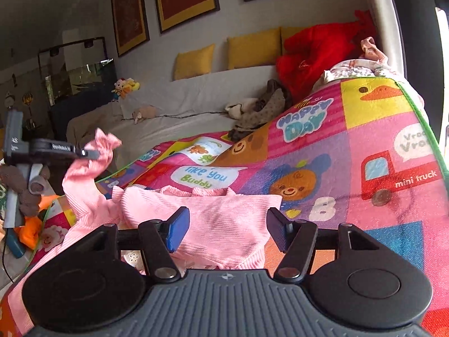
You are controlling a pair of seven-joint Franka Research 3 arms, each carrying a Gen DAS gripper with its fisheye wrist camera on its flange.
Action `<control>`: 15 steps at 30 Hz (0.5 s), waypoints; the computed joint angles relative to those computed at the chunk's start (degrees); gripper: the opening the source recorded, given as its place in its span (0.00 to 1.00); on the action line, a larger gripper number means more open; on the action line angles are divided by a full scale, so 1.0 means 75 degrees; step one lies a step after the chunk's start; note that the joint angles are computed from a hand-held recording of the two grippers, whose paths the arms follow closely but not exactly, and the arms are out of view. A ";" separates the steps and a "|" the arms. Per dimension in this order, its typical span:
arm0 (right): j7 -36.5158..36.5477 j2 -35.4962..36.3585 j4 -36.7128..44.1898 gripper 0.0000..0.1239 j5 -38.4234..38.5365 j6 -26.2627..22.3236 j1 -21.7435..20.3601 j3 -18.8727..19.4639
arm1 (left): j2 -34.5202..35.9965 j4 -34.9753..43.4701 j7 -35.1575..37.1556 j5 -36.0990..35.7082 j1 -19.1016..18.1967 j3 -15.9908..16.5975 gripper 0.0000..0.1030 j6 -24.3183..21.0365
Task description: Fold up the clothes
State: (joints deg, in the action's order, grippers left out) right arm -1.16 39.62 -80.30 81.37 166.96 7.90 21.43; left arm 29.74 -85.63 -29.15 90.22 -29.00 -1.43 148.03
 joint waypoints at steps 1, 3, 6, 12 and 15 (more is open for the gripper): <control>-0.0073 -0.0008 -0.0008 0.49 0.0098 0.0003 -0.0048 0.0044 | 0.0211 0.0461 -0.0032 0.0251 -0.0058 -0.0009 0.09 0.0212; -0.0235 -0.0043 -0.0055 0.49 0.0305 -0.0017 -0.0119 0.0087 | 0.0953 0.1610 0.0241 0.0159 -0.0049 -0.0083 0.11 0.0901; -0.0255 -0.0141 -0.0194 0.49 0.0420 -0.0077 -0.0113 -0.0014 | 0.2024 0.2949 0.0865 -0.0643 0.0111 -0.0279 0.35 0.1932; 0.0321 -0.0218 -0.0205 0.51 0.0182 -0.0088 -0.0011 -0.0337 | 0.2209 0.3008 0.0245 -0.0772 -0.0272 0.0341 0.79 0.2510; 0.1360 0.0061 0.0209 0.51 -0.0661 -0.0295 0.0176 -0.0515 | 0.1438 0.1852 -0.0485 -0.0362 -0.0685 0.0976 0.81 0.2178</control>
State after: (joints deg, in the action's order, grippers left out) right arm 9.05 40.08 -78.74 76.41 164.75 9.21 17.56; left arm 40.53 -71.74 -32.78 87.51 -34.13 5.89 164.37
